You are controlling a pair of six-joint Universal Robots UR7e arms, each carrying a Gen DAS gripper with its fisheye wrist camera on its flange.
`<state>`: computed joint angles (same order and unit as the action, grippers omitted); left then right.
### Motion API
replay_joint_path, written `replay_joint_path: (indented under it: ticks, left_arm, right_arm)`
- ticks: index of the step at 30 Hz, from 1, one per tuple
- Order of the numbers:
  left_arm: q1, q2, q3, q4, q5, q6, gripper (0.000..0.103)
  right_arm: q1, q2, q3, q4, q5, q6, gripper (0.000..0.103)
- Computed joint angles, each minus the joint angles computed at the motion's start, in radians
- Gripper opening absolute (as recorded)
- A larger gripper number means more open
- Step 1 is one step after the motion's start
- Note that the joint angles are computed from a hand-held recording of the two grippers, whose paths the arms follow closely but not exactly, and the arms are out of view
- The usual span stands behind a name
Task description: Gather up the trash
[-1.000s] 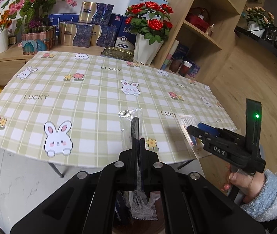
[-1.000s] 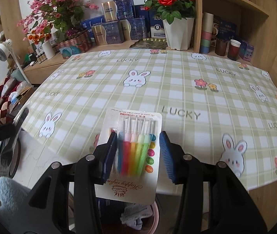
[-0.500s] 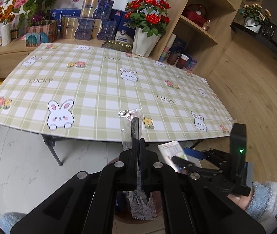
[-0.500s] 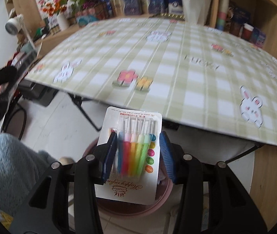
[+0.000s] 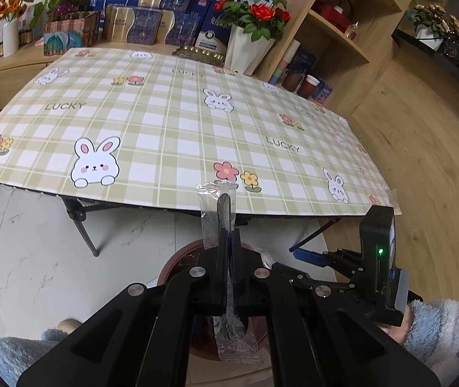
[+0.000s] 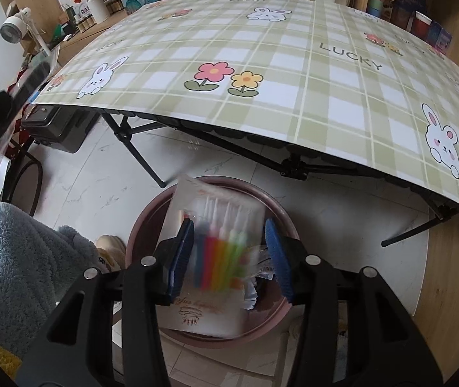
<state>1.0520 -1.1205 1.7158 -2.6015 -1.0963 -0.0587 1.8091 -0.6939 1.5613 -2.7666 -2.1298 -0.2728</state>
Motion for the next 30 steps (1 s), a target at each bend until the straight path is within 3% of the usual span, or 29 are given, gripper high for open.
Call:
replay_joint_path:
  ticks: [5,10,15,27,29,30]
  left_arm:
    - [0.008,0.011,-0.005,0.023,-0.004,-0.009,0.002]
    - [0.018,0.025,-0.015,0.063,-0.018,-0.023,0.002]
    - [0.031,0.057,-0.041,0.123,-0.033,-0.031,0.002]
    - [0.059,0.145,-0.095,0.209,-0.069,-0.045,0.003]
    - [0.059,0.158,-0.1,0.211,-0.074,-0.034,0.008]
    - [0.057,0.162,-0.103,0.211,-0.074,-0.03,0.015]
  right_arm:
    - [-0.001,0.0,-0.004,-0.029,0.0,-0.004,0.063]
    - [0.002,-0.008,-0.003,-0.098,-0.006,-0.024,0.088]
    - [0.007,-0.018,-0.008,-0.161,-0.029,-0.049,0.097]
    - [-0.01,-0.059,-0.005,-0.249,-0.037,-0.05,0.097]
    - [-0.013,-0.062,-0.006,-0.251,-0.039,-0.046,0.097]
    - [-0.013,-0.064,-0.006,-0.249,-0.039,-0.043,0.097]
